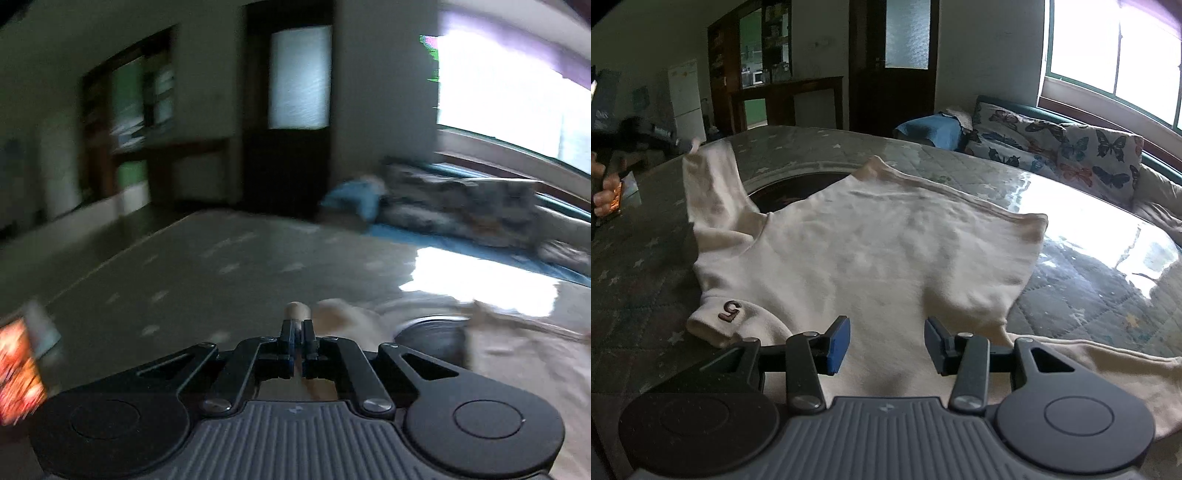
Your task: Fold clothes
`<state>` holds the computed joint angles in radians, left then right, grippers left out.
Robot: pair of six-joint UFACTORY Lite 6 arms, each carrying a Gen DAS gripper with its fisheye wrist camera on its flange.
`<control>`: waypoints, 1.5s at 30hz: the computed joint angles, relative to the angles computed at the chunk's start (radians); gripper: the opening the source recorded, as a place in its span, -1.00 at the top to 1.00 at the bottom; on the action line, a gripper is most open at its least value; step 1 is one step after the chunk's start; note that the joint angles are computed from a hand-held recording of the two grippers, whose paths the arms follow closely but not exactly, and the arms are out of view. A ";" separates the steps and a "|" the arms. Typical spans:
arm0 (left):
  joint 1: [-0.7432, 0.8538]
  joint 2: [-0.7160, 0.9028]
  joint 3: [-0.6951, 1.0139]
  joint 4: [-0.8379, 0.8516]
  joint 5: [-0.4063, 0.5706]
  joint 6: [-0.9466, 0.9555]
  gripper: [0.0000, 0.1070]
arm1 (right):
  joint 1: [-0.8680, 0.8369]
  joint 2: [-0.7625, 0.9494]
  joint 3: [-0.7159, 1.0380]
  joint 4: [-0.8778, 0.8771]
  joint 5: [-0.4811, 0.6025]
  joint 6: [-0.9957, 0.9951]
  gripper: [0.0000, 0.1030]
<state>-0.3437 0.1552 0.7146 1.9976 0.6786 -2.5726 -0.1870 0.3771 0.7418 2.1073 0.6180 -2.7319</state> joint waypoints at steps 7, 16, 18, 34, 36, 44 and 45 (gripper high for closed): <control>0.108 0.133 0.073 0.044 -0.083 -0.041 0.94 | 0.072 -0.053 -0.008 -0.223 0.045 0.177 0.13; 0.096 0.173 0.106 0.016 -0.074 -0.014 0.93 | 0.284 -0.043 -0.089 -0.051 0.006 -0.111 0.26; 0.092 0.165 0.099 0.015 -0.067 -0.015 0.93 | 0.300 -0.034 -0.094 0.021 0.003 -0.161 0.53; 0.219 0.032 -0.070 0.303 -0.166 -0.274 0.82 | 0.181 -0.150 -0.103 -0.502 0.030 0.264 0.68; 0.224 0.051 -0.046 0.327 -0.173 -0.242 0.49 | 0.161 -0.160 -0.087 -0.556 0.057 0.320 0.66; 0.188 0.254 0.115 0.289 -0.142 -0.032 0.41 | 0.154 -0.172 -0.073 -0.544 0.067 0.354 0.48; 0.189 0.269 0.128 0.302 -0.136 -0.026 0.47 | 0.156 -0.168 -0.074 -0.536 0.058 0.344 0.47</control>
<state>-0.1551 0.4237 0.8422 2.2994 0.5424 -2.5991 -0.0308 0.2089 0.6681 1.5716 0.6757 -2.3875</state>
